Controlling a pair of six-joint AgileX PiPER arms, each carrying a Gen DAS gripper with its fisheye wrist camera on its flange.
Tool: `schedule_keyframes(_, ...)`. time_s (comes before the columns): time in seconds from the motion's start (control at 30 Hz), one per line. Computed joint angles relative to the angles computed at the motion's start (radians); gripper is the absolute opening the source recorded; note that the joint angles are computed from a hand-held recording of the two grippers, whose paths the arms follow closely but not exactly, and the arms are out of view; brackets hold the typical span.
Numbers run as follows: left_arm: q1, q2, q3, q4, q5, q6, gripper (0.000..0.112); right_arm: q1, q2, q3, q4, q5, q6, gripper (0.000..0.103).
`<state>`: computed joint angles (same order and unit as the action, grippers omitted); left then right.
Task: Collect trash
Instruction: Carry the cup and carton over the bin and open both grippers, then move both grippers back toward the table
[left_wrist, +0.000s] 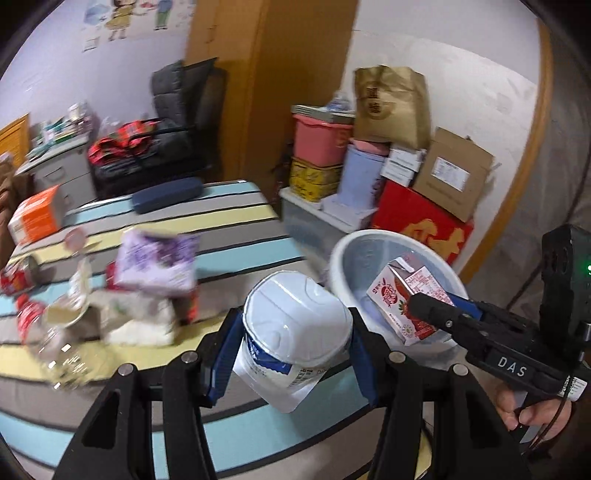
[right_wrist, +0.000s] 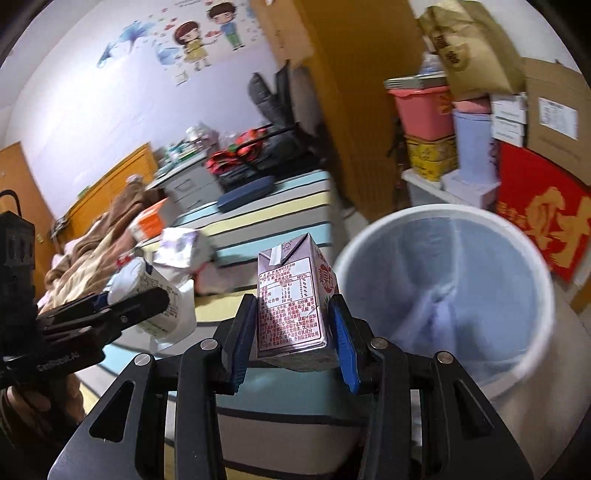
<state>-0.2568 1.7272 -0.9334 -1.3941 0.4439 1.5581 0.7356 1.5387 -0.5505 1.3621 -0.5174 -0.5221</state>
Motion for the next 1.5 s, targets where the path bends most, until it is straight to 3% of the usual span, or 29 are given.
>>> schedule_keyframes(0.17,-0.082,0.047,-0.074,0.059,0.013,-0.081,0.057,-0.042,-0.047,0.047,0.049,-0.011,-0.035,0.042)
schedule_keyframes(0.6,-0.247,0.222,-0.303,0.288,0.020,-0.372,0.057,-0.228,-0.079,0.110,0.064,0.072,-0.060,0.042)
schedule_keyframes(0.83,-0.268,0.245,-0.319,0.308,0.001,-0.402,0.058,-0.259,-0.079,0.118,0.113,0.072,-0.127,0.042)
schedule_keyframes(0.97,-0.268,0.252,-0.326,0.320,0.005,-0.423,0.072,-0.267,-0.073,0.123,0.106,0.067,-0.114,0.043)
schedule_keyframes(1.1,-0.264,0.244,-0.314,0.309,-0.001,-0.417,0.072,-0.258,-0.074,0.123,0.126,0.050,-0.122,0.059)
schedule_keyframes(1.5,-0.196,0.164,-0.212,0.197,0.005,-0.294,0.072,-0.175,-0.086,0.103,0.194,-0.021,-0.142,0.059)
